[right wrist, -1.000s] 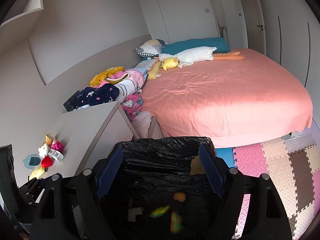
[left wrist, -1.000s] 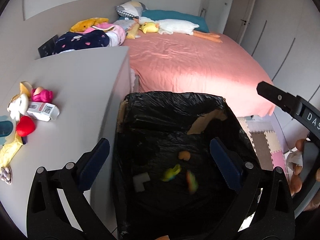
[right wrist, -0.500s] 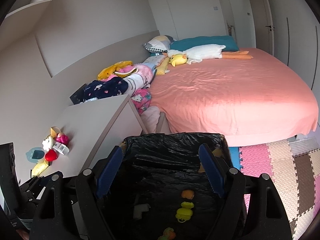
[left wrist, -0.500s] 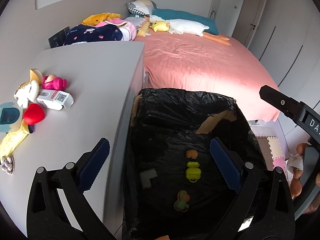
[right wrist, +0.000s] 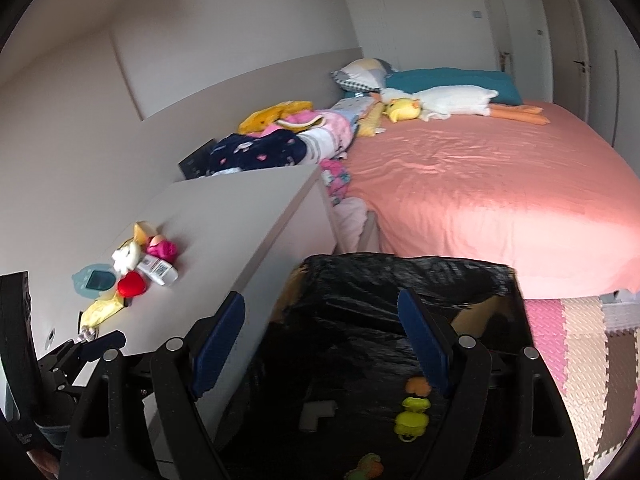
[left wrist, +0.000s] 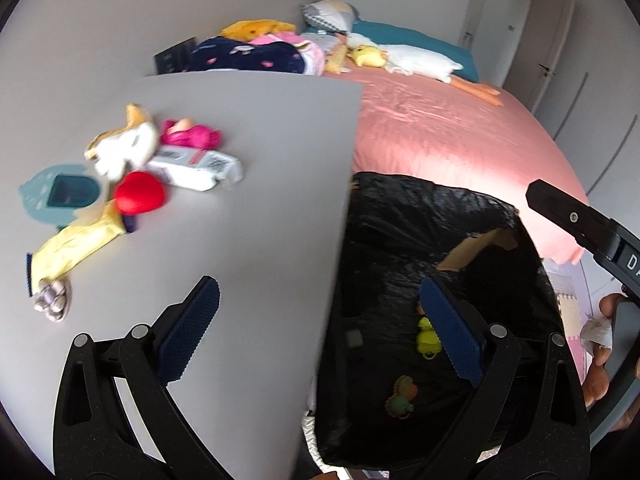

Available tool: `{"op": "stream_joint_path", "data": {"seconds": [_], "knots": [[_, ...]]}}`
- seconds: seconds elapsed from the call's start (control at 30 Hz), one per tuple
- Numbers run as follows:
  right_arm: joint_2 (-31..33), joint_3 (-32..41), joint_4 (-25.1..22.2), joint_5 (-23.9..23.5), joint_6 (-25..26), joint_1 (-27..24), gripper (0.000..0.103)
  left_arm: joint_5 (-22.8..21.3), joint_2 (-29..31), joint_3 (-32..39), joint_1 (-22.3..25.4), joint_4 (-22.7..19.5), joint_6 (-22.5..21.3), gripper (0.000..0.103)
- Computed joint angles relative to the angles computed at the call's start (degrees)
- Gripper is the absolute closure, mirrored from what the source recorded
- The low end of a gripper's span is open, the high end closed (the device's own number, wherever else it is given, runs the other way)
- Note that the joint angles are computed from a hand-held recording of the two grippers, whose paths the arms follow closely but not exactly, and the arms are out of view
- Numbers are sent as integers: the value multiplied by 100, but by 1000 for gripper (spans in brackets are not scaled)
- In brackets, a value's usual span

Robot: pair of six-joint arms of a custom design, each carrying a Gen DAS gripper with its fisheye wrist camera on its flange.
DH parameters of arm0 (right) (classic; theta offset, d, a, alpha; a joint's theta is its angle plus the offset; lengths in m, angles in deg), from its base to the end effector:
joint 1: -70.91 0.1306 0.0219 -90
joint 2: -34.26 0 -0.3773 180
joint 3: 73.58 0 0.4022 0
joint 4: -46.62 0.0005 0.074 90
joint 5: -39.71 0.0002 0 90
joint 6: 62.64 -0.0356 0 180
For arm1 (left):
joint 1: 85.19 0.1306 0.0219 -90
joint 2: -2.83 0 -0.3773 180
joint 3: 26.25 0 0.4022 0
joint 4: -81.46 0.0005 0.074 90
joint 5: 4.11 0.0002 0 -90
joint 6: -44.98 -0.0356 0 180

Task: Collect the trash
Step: 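Move both tools back over the remaining items on the table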

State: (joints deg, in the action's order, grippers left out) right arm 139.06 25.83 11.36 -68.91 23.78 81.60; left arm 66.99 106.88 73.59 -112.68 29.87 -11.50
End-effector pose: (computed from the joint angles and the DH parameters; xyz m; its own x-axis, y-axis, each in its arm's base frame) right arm 0.5879 0.1220 0.3873 -0.6647 -0.0653 -0.7442 -0.3730 0.8921 0.2550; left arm 0.5151 -0.2556 0.3779 -0.7636 -0.1916 -0.6166 -0.1757 0.9806 -0.0870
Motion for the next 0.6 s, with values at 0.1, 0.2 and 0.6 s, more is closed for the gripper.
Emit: {"op": "stream_joint_path", "data": {"seconds": [0.1, 0.2, 0.6], "knots": [[39, 41, -39, -51, 57, 103, 24, -82, -159, -199, 78, 12, 107, 6], [87, 87, -77, -145, 88, 206, 24, -185, -315, -385, 152, 8, 202, 6], [255, 259, -15, -476, 92, 627, 24, -519, -859, -1022, 480, -53, 521, 6]]}}
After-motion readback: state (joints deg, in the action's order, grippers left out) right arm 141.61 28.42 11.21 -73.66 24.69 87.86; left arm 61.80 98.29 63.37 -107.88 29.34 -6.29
